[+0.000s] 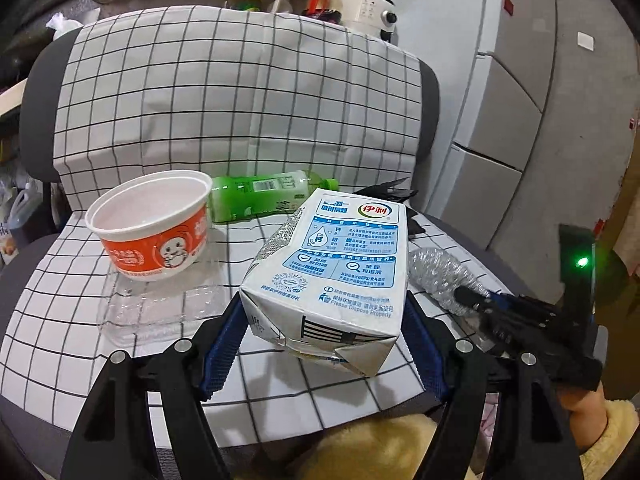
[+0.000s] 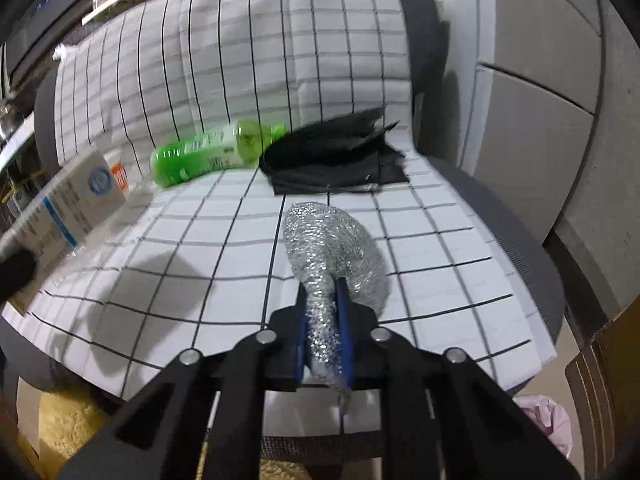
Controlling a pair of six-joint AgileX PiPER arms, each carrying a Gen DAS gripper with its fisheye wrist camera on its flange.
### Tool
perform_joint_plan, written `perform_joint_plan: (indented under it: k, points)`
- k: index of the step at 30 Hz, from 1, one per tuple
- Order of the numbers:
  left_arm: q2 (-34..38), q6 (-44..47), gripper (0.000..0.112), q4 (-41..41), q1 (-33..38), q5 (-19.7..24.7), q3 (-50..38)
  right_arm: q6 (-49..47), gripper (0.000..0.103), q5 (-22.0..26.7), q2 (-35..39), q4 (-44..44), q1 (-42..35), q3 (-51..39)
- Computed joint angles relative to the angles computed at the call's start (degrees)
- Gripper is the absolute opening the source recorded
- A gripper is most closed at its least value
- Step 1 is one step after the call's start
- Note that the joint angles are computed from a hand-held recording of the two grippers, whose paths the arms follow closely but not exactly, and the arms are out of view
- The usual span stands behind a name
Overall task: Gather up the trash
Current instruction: 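Carry scrubber and carton over the bin and open the right tool, then open the left tool over the bin, then bring both tools back to the chair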
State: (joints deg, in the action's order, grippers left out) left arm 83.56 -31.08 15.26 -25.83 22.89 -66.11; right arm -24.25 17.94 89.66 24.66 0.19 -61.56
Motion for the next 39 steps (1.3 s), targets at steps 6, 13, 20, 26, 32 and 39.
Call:
perform_joint_plan:
  k: [6, 13, 20, 26, 32, 39]
  points:
    - [0.8, -1.1, 0.075, -0.9, -4.9, -2.9, -0.1, -18.1, 0.010, 3.8, -9.7, 19.4, -8.6, 5.5]
    - [7.2, 7.3, 0.075, -8.7, -13.5, -7.4, -5.8, -24.5, 0.010, 10.0, -23.1, 24.8, -25.9, 12.8]
    - [15.4, 21.4, 0.075, -20.7, -21.5, -7.4, -14.1, -31.8, 0.011, 15.3, -28.4, 27.1, -46.6, 19.4]
    - [19.9, 25.7, 0.075, -24.6, -24.5, -5.1, -19.2, -36.3, 0.013, 15.5, -22.3, 29.3, -53.5, 21.3]
    - [24.1, 28.4, 0.075, -26.9, -26.2, -2.5, -23.5, -37.8, 0.034, 15.8, -18.0, 31.6, -55.9, 22.1]
    - [30.6, 31.4, 0.075, -29.4, -28.0, 1.4, -31.0, -43.1, 0.040, 18.7, -16.4, 37.0, -62.4, 21.0]
